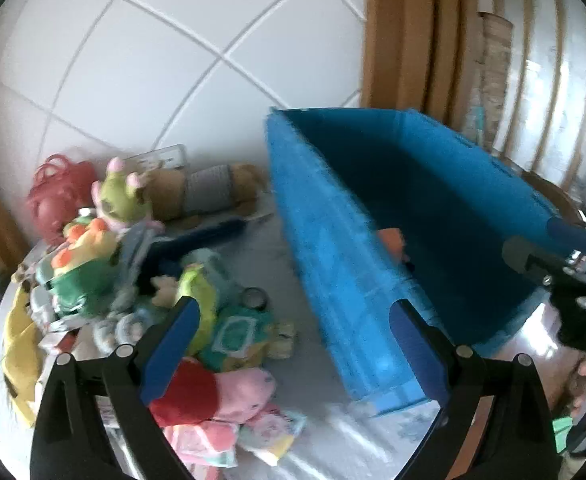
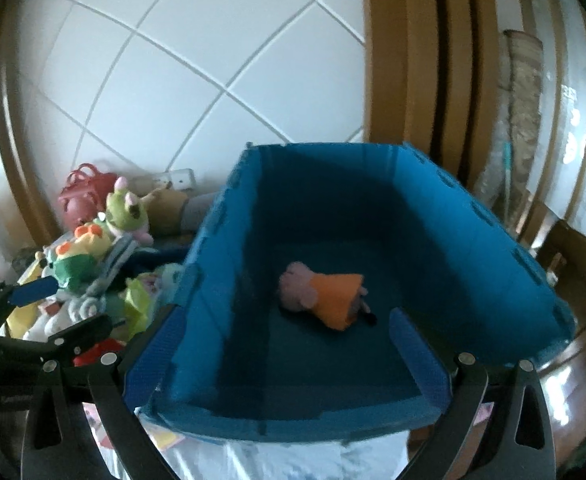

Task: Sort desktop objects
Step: 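Withdraw both tools from the crate back toward the toy pile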

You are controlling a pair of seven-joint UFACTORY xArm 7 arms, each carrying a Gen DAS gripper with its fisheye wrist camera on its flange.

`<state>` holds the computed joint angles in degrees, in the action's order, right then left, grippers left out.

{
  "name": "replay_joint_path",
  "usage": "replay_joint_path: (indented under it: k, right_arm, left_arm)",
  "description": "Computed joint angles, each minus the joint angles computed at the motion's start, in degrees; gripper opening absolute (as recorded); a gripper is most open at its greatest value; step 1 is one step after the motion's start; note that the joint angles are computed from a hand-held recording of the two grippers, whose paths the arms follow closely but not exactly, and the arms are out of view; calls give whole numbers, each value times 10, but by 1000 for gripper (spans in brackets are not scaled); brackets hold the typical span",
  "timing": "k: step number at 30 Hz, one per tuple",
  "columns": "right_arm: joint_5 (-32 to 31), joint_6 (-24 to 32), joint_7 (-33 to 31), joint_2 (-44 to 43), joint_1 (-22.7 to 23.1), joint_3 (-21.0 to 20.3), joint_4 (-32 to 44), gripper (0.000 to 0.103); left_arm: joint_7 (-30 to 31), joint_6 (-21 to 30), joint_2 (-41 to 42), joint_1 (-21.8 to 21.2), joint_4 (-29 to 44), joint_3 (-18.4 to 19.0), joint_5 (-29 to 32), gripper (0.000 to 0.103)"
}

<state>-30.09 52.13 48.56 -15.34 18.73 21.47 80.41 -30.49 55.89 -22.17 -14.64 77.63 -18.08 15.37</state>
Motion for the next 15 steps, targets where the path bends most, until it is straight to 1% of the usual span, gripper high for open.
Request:
replay_joint_path:
  k: [3,4,6,8,9,11,14,15]
  right_arm:
    - [-24,-11,17,28,6,16,19,103]
    - [-41,-11,21,48,13,26,36,103]
    - [-59,-15,27,75,32,28,58,103]
    - [-77,-21,35,120,56,34,98,103]
    - [-83,-26,37,138,68,33,114,103]
    - [-102,-30,41,196,99,37,166,103]
    - [-132,-28,69,277,153,32,241,103]
    - [-140,-22,82,317,177,29,282,103]
  left_arm:
    - [0,0,-41,8,-43,19,-5,97]
    - [2,0,-58,14,-60,25,-6,97]
    - [7,1,-91,27,-94,38,-9,97]
    - [21,-1,-120,39,-125,57,-19,97]
    - [35,-3,-139,46,-146,75,-27,97]
    - [61,-5,-165,61,-174,99,-37,97]
    - [115,-5,-199,91,-210,143,-46,97]
    - [141,-4,-209,101,-221,165,-47,97]
